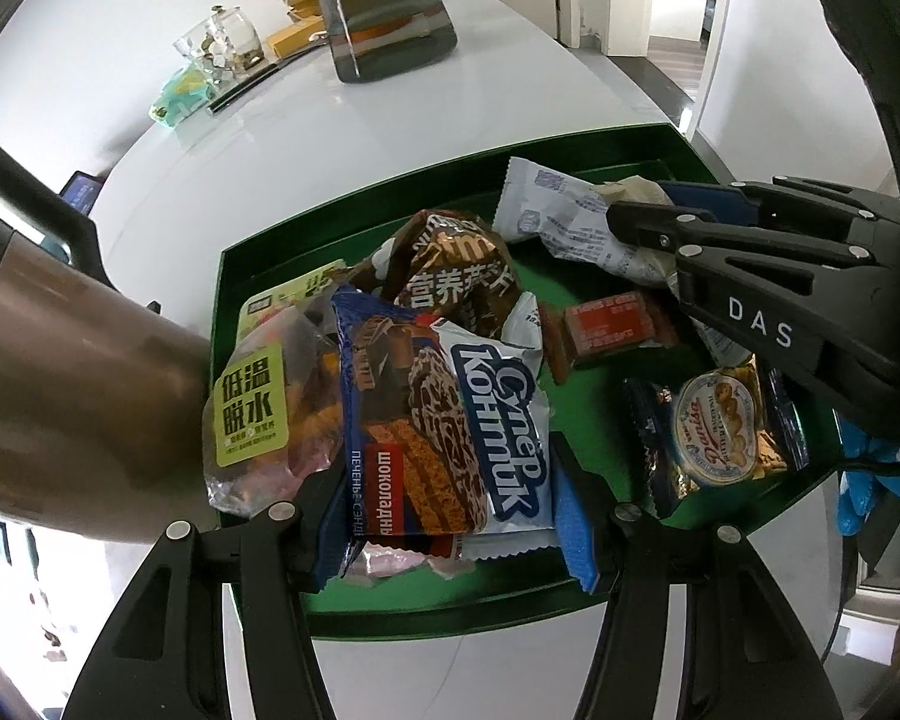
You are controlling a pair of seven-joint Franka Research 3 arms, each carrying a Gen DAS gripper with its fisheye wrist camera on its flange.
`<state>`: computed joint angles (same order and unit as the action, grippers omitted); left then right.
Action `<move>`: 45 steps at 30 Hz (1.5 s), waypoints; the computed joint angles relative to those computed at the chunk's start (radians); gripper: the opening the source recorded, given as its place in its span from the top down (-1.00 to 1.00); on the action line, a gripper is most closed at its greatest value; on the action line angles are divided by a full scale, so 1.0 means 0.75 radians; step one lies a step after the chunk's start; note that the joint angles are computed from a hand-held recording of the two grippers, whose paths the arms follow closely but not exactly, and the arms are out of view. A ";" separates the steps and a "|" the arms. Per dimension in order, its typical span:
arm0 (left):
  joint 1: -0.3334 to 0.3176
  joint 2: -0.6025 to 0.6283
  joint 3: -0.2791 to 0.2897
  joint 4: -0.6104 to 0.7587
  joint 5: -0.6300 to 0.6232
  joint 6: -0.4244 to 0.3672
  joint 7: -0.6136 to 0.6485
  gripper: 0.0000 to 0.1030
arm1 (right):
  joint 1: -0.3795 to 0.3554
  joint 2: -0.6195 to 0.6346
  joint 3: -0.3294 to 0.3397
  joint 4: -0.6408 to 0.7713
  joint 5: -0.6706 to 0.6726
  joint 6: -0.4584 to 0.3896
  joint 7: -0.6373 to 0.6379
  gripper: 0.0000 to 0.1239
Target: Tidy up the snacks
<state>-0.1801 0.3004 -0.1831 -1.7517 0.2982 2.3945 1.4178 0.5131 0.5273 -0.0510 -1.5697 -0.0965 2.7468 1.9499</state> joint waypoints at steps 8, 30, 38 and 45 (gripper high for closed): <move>-0.013 -0.022 0.004 -0.020 0.039 -0.006 -0.038 -0.02 | 0.007 -0.026 -0.005 -0.033 -0.011 0.023 0.009 0.82; -0.007 -0.119 -0.002 -0.118 0.071 0.087 -0.050 -0.04 | 0.060 -0.110 -0.043 -0.136 -0.078 0.134 0.089 0.01; 0.006 -0.190 -0.002 -0.172 0.057 0.126 -0.057 -0.05 | 0.091 -0.162 -0.068 -0.180 -0.154 0.145 0.171 -0.18; 0.016 -0.260 -0.006 -0.238 0.032 0.165 -0.035 -0.15 | 0.105 -0.222 -0.075 -0.235 -0.242 0.149 0.262 -0.30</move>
